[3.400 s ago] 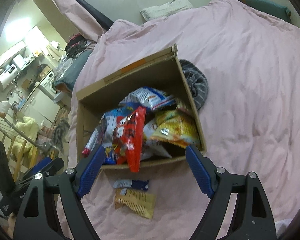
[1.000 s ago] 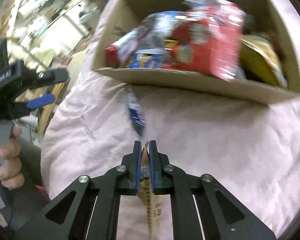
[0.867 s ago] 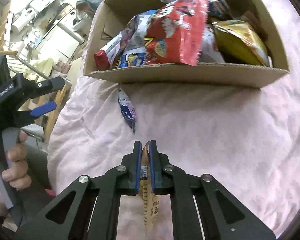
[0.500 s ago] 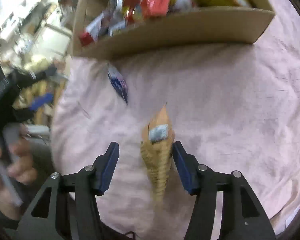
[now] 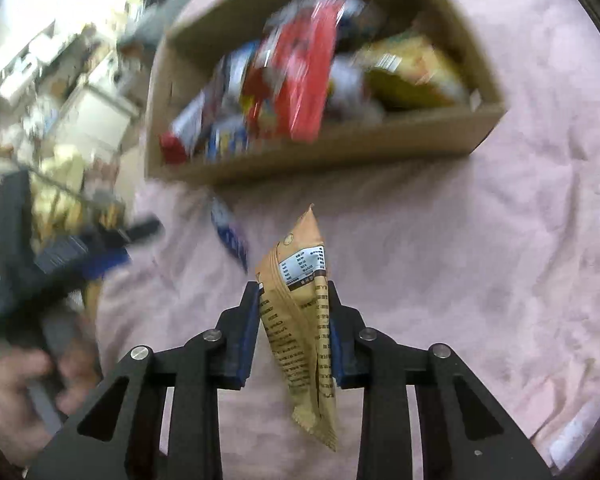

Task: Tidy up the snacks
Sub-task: 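Grasp blue-white wrapper with left tool while right tool holds the sachet, then carry the held wrapper and sachet over the cardboard box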

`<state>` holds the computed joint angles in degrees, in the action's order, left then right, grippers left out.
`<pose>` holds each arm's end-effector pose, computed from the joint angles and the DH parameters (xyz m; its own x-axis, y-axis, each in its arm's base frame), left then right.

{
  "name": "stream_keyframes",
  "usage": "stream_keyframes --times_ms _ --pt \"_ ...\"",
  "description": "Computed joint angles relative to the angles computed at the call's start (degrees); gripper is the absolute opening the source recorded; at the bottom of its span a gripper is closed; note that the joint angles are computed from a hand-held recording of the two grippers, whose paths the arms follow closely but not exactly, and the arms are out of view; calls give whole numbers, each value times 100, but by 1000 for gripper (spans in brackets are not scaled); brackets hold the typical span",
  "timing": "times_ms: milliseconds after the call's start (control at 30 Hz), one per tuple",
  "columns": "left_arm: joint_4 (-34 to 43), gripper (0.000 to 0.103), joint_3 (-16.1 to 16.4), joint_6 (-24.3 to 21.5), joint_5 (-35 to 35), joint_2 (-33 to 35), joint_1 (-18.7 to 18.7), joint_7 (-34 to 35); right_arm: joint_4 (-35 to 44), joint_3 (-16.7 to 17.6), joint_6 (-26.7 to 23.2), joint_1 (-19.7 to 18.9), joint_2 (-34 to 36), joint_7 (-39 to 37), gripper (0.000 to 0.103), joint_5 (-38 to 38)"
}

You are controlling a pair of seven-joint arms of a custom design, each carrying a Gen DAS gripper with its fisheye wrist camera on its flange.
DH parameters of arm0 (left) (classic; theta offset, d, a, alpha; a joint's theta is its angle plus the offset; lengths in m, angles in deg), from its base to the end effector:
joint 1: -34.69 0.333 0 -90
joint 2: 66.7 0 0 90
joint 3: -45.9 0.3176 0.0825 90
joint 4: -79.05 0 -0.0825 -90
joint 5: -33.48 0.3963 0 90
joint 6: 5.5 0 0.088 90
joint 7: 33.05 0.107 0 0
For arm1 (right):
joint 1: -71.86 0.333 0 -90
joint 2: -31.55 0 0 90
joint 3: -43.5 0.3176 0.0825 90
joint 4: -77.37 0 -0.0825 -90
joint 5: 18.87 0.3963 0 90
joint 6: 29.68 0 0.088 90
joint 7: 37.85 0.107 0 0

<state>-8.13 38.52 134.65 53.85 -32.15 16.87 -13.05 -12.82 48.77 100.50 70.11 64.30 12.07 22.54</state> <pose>0.6822 -0.3016 0.3387 0.5092 -0.8367 0.2016 -0.7749 -0.5476 -0.3157 0.7213 0.0510 0.3216 0.3463 -0.8109 -0.4718 -0.9153 -0.1818 -0.3594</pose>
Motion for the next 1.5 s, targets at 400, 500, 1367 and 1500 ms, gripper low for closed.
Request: stream_keyframes --times_ms 400,500,1367,1500 --pt "3022 65 104 -1598 -217 2043 -457 142 303 61 -79 -250 153 263 31 384" --pt "3621 64 159 -1996 -280 2394 -535 306 319 62 -143 -294 129 217 31 416" --pt "373 13 21 -829 -4 285 -198 530 92 50 -347 -256 -156 -170 31 631" --pt "105 13 -19 -710 178 -13 -256 463 49 54 -383 -256 -217 -272 31 698"
